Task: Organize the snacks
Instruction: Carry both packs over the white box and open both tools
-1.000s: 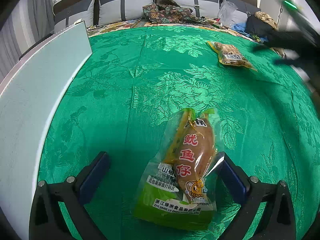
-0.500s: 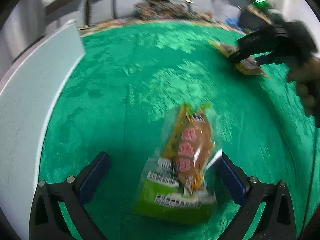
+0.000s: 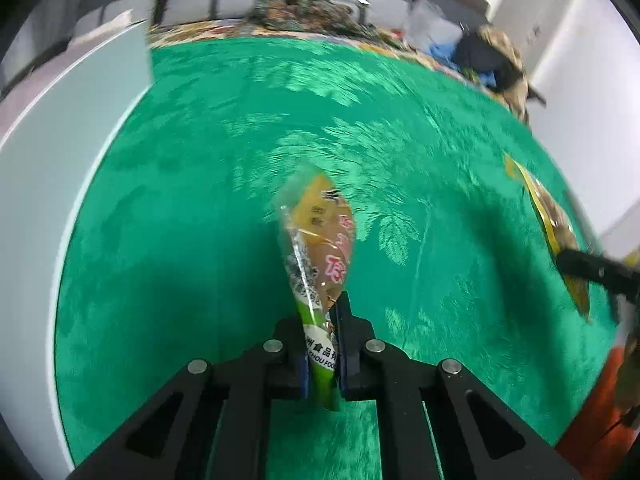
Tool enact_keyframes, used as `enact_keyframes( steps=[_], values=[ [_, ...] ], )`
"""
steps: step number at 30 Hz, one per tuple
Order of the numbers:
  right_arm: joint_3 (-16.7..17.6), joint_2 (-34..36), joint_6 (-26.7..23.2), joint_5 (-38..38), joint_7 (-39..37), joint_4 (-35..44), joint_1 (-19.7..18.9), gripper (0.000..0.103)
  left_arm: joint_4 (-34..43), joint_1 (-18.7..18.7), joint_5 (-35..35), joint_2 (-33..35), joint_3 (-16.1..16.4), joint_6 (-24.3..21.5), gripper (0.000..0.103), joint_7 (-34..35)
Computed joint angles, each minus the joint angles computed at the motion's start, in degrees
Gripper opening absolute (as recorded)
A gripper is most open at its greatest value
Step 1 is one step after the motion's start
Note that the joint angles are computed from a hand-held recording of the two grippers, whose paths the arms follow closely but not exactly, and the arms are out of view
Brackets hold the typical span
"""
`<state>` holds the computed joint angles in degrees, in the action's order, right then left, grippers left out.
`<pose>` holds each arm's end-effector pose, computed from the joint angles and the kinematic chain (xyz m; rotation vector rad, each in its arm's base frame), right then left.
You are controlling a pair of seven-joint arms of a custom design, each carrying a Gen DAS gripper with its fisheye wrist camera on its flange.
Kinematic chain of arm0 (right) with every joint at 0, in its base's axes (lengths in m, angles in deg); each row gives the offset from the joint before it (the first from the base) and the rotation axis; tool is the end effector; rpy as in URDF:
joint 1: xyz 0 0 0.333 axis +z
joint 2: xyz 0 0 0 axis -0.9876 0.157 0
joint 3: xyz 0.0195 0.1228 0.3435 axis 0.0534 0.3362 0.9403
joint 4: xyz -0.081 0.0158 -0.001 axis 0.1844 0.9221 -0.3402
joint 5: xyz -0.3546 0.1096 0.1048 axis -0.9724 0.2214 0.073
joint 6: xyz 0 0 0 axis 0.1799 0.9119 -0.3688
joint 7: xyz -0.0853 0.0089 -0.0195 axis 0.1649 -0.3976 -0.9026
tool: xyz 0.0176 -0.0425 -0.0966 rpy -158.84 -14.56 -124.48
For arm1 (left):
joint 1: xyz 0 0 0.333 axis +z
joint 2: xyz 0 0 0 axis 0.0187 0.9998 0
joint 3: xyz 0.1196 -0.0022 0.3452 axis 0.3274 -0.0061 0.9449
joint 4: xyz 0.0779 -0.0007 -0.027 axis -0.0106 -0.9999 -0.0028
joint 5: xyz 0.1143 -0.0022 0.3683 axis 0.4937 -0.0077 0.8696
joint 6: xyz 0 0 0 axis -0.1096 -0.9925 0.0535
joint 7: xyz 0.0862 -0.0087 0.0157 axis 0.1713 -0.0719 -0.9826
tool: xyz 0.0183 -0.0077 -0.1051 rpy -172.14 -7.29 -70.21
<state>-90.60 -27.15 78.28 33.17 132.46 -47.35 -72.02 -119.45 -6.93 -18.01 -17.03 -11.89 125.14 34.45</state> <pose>0.5131 0.0421 0.4950 -1.8644 1.7465 -0.1234 0.5356 -0.1624 0.4585 -1.9117 2.1055 -0.8524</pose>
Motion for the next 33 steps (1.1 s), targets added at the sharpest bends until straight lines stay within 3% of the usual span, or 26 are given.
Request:
enact_keyframes(
  steps=[4,8,11,14,19,22,24,26,28,29,31,33],
  values=[
    [0.0,-1.3,-1.3,2.0,-1.6,0.7,1.0,0.061,-4.0,-0.7,-13.7,-5.5,1.0,2.1,0.008,8.6],
    [0.9,-1.3,-1.8,4.7,-3.7,3.4,3.1,0.061,-6.7,-3.6,-24.5,-12.5,5.3,2.7,0.008,14.5],
    [2.2,-0.8,-2.7,7.1,-5.0,6.8,5.3,0.062,-8.4,-4.4,-26.8,-18.0,8.8,3.0,0.009,15.6],
    [4.3,1.0,-4.0,9.8,-6.7,12.3,8.2,0.062,-9.9,-0.4,-19.9,-22.5,10.5,2.3,0.009,10.6],
    [9.1,8.0,-5.6,11.0,-7.7,23.6,12.8,0.062,-11.5,12.7,-1.1,-25.0,9.5,-1.9,0.011,-1.6],
    [12.0,13.3,-5.7,8.5,-5.6,29.7,15.2,0.062,-12.9,17.7,7.4,-25.1,9.2,-4.0,0.021,-7.1],
    [13.4,16.4,-4.5,5.5,-3.3,32.3,16.7,0.062,-14.9,21.3,13.6,-25.6,7.8,-3.9,0.039,-11.4],
    [14.4,20.3,-2.4,0.6,0.6,34.8,18.7,0.062,-17.1,22.2,16.3,-26.7,8.4,-2.9,0.049,-13.8],
    [15.2,22.5,-2.1,-2.4,2.8,35.5,19.5,0.065,-18.5,21.9,17.5,-27.3,9.0,-2.0,0.067,-16.3],
    [15.0,23.5,-2.9,-5.0,4.8,35.6,20.1,0.066,-19.4,22.7,18.8,-28.1,8.6,-1.2,0.082,-17.9],
    [14.9,25.3,-6.4,-8.1,8.2,36.6,20.0,0.066,-20.5,24.0,21.9,-29.3,8.0,0.0,0.088,-19.5],
    [15.6,23.9,-6.1,-7.0,8.0,34.1,18.7,0.067,-20.7,27.7,26.7,-30.8,4.6,0.2,0.096,-23.2]
  ],
)
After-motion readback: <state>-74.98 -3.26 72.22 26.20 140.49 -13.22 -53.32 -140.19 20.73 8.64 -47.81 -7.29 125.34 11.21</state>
